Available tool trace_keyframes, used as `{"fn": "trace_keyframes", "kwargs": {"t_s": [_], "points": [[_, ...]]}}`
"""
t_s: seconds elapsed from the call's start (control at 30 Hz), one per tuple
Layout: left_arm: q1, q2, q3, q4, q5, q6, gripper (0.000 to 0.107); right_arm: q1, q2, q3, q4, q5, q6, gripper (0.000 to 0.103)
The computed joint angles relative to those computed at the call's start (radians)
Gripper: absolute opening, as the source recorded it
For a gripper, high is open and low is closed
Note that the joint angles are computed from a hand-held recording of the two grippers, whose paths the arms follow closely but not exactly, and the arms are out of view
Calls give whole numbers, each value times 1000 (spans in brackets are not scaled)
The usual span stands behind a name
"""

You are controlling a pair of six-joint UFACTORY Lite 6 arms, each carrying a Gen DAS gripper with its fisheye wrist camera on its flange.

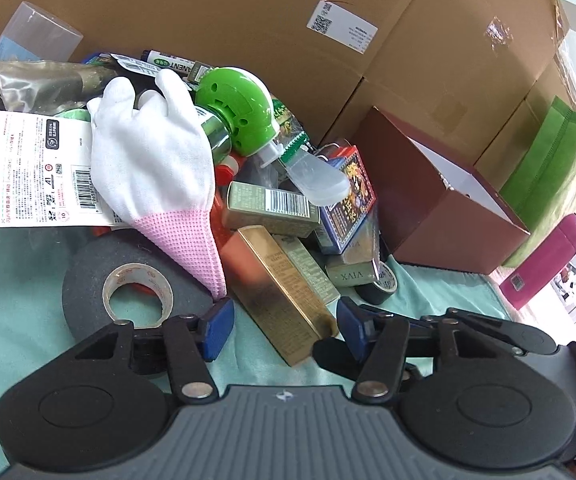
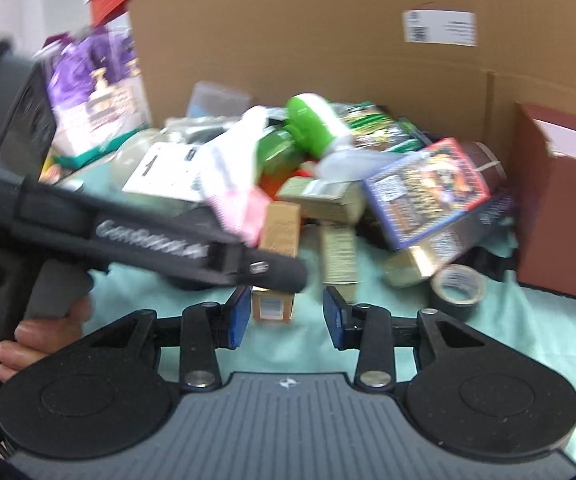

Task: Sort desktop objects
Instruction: 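Grasp the gold cosmetic box with the left tool while the right tool grasps the green box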

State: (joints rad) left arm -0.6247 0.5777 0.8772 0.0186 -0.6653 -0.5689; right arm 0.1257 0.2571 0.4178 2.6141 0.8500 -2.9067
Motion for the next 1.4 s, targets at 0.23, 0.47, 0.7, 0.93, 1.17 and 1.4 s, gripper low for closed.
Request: {"fn": "trace_keyframes", "kwargs": {"t_s": [0.23, 0.47, 0.7, 0.93, 1.17, 1.4], "points": [[15, 0, -1, 48, -2, -39, 61, -70, 25, 36, -120, -1, 46, 40], [8, -20, 16, 74, 28, -68, 61, -131, -47, -9, -184, 4, -2, 40], [-40, 43, 127, -9, 102, 14, 61, -207, -35, -15, -136, 15, 6, 40], [-8, 48, 118, -10, 120, -5, 54, -101, 80, 72, 10, -7, -50, 39], [13, 9, 67, 29, 107, -18, 49, -12, 145, 128, 41, -15, -66, 39], [-7, 32, 118, -33, 144, 71, 56, 68, 189, 182, 185, -34, -172, 34]]}}
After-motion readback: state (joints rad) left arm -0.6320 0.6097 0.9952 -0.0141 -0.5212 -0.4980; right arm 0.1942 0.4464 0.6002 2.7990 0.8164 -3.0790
